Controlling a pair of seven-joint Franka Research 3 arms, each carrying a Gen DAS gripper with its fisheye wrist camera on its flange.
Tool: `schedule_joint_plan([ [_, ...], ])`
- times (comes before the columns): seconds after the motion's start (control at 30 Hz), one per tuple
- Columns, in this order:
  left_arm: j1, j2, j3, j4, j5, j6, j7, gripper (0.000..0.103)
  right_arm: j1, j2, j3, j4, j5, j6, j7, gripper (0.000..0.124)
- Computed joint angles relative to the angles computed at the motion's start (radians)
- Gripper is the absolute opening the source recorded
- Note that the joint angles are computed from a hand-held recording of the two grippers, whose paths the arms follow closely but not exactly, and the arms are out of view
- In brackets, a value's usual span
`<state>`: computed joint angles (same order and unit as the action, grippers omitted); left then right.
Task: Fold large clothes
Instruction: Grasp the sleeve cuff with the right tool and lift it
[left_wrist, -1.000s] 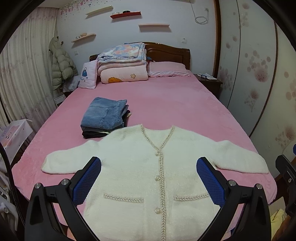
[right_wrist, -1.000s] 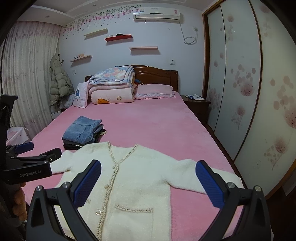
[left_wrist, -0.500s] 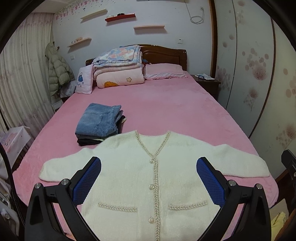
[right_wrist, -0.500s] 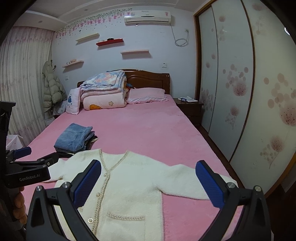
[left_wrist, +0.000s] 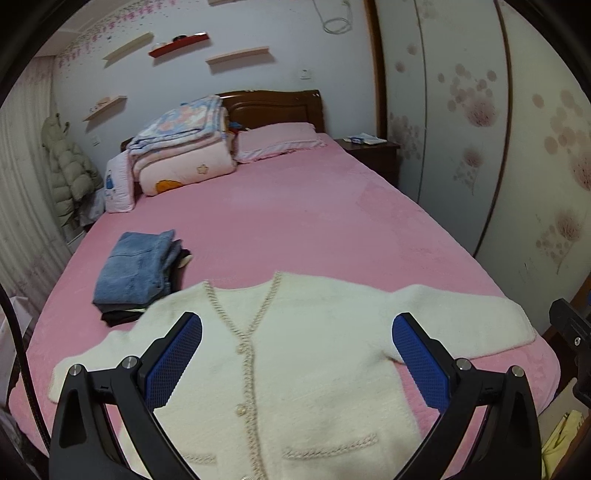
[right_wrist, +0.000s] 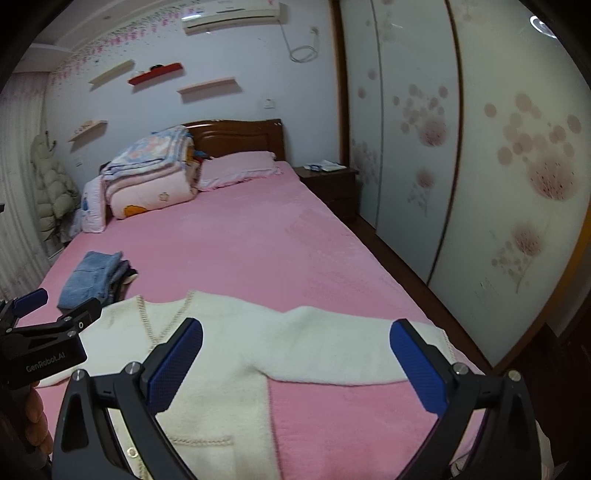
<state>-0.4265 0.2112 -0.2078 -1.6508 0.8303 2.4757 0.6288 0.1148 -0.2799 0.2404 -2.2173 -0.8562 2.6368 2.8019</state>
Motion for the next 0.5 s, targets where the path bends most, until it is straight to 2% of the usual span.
schedule_joint_plan([
  [0.17, -0.04, 0.185, 0.008, 0.181, -0.026, 0.017, 0.065, 0.102, -0.034, 0.027, -0.061, -0.04, 0.057, 0.025, -0.001, 0.101],
  [0.27, -0.081, 0.308, 0.032, 0.309, -0.056, 0.03, 0.1, 0.102, -0.062, 0.057, -0.091, -0.055, 0.089, 0.03, 0.001, 0.097],
  [0.5, -0.179, 0.616, 0.105, 0.664, -0.158, -0.004, 0.182, 0.102, -0.111, 0.147, -0.187, -0.105, 0.208, 0.075, -0.028, 0.09],
])
